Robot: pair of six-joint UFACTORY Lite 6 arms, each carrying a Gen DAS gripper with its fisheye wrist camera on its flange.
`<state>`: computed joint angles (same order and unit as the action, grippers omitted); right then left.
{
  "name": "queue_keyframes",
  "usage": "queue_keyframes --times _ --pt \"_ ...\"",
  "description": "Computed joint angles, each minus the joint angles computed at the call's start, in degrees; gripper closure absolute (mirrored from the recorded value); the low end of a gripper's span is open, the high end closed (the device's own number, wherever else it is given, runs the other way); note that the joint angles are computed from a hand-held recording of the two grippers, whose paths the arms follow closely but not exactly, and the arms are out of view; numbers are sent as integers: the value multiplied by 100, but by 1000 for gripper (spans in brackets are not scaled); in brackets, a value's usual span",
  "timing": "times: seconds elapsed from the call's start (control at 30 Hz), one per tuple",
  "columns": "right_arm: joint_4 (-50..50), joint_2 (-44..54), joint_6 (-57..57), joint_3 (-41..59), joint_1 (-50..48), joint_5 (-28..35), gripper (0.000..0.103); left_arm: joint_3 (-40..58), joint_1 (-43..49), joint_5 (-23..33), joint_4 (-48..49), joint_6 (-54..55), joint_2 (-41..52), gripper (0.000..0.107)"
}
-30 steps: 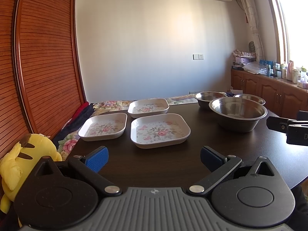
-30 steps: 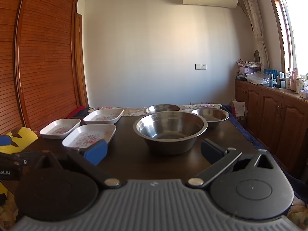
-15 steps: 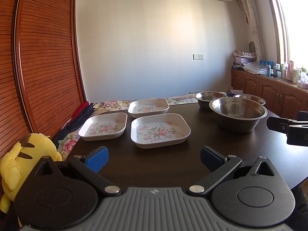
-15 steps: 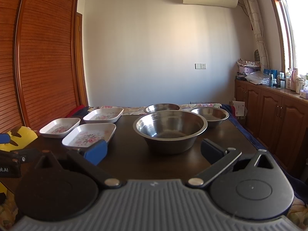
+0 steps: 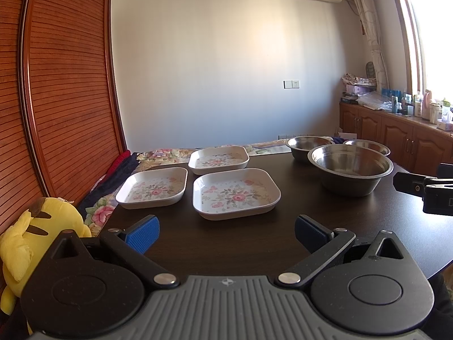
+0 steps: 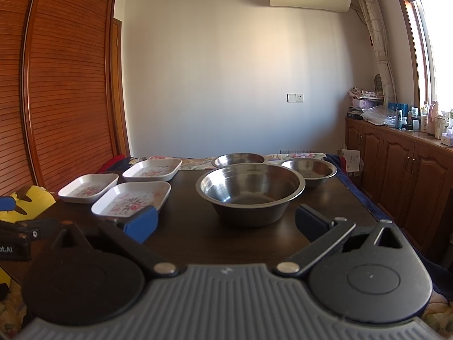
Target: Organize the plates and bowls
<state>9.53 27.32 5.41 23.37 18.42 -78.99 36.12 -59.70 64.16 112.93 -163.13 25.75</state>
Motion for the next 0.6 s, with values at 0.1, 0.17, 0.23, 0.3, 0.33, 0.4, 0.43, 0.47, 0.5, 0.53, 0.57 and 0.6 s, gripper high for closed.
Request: queue_keyframes --times 0.1,0.17,0.23,0.3,0.33,0.4,0.43,0.47,0.5,0.53,0.57,0.6 --pt "-2 -46 -11 -14 1 32 0 -3 -1 2 -1 -3 -5 4" --pt "34 -91 -30 -10 27 78 0 -6 5 -8 2 13 -23 4" --pt "43 -111 -43 -12 30 92 0 -6 2 -5 0 11 -22 4" --pt "35 -126 -54 -17 23 98 0 -6 3 -10 -5 29 -34 4" --pt "41 -128 -60 -7 28 111 0 -7 4 -10 -2 28 -37 4" --pt "25 -132 -57 -12 16 111 0 -7 13 -24 10 43 -49 4" --pt "39 -131 -59 -10 27 114 0 -9 18 -29 17 50 -59 4" --pt "39 -131 -59 -10 27 114 0 -7 17 -26 15 48 -56 4" --pt "34 -134 -58 -15 25 111 0 -4 15 -25 10 47 -52 4" --pt "40 -132 -57 -12 29 112 0 -4 15 -25 10 47 -52 4" --pt "28 -138 -59 -17 22 113 0 -4 13 -23 7 47 -50 4" --pt "35 -138 -64 -9 27 124 0 -3 17 -28 6 54 -60 4"
